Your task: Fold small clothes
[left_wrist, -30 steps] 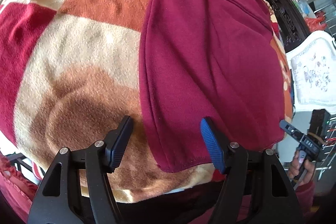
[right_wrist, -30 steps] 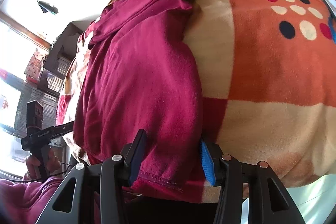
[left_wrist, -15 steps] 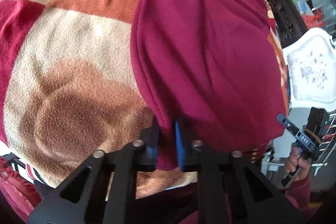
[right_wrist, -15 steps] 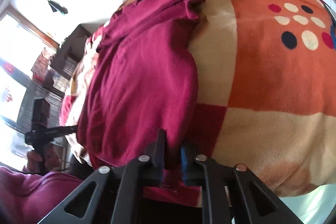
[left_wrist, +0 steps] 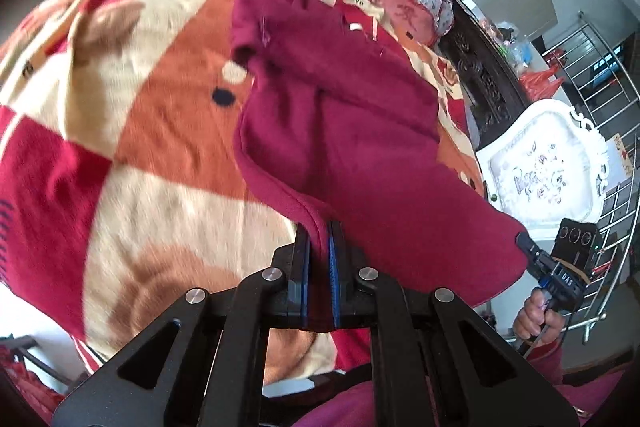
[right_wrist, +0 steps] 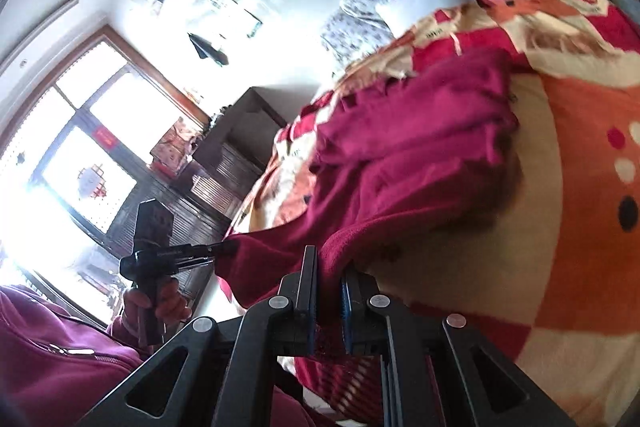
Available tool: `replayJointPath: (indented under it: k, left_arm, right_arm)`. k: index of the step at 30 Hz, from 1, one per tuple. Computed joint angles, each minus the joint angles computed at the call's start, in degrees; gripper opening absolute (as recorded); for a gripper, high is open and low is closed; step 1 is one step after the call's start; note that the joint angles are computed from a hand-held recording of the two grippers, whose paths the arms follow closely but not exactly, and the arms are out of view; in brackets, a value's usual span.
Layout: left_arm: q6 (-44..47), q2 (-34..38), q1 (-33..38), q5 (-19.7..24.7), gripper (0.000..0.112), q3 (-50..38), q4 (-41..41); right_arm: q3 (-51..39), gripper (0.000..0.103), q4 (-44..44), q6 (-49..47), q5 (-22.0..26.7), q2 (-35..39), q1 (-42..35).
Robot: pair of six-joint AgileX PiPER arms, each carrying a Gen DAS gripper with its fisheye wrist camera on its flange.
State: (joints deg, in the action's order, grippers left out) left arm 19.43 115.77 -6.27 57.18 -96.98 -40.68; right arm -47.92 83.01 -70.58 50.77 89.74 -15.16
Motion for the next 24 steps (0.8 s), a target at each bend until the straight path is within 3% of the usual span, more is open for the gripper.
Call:
replayJointPath:
  k: [6, 24]
  left_arm:
    - [-5.8, 1.1, -4.8, -3.4, 0.007, -2.6, 9.4]
    - [-11.1, 1.7, -9.0, -8.6, 0.007, -2.1, 18.9]
  right_arm:
    - [-1.6, 0.009, -1.5, 1.3, -1.5, 0.7, 0.3]
    - [-4.3, 0.009, -6.3, 6.8, -3.4, 1.4, 0.2]
